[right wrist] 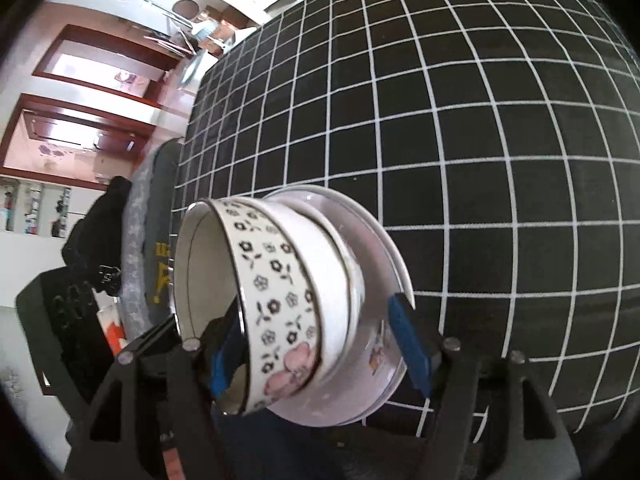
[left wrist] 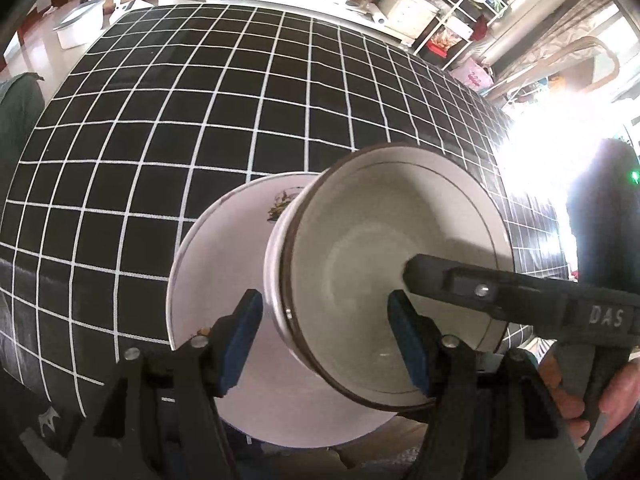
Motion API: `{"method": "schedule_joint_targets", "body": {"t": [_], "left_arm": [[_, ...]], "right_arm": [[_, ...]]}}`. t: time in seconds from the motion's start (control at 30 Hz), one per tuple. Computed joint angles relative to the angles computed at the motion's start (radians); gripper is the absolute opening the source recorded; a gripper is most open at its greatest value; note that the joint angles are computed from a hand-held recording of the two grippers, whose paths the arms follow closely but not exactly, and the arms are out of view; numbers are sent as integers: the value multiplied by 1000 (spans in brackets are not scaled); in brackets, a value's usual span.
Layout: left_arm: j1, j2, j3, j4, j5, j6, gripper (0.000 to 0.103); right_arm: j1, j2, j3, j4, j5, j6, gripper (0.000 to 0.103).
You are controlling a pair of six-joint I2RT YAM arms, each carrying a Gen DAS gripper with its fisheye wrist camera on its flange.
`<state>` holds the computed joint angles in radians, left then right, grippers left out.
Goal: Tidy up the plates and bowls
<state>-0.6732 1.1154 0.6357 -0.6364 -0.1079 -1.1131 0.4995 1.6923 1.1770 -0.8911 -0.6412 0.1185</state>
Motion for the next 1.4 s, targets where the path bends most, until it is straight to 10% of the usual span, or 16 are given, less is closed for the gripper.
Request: {"method": "schedule_joint_targets", "body": {"t": [0.53, 0.93, 1.4], "left_arm": [[-147, -53, 112, -187, -158, -111, 62], [-574, 126, 514, -675, -526, -500, 62], [-827, 357, 804, -918, -617, -739, 62]], "right_arm": [[2, -164, -35, -27, 39, 25, 73], [-14, -486, -69, -137, 131, 31, 73], [-71, -795, -84, -296, 351, -109, 73]]}}
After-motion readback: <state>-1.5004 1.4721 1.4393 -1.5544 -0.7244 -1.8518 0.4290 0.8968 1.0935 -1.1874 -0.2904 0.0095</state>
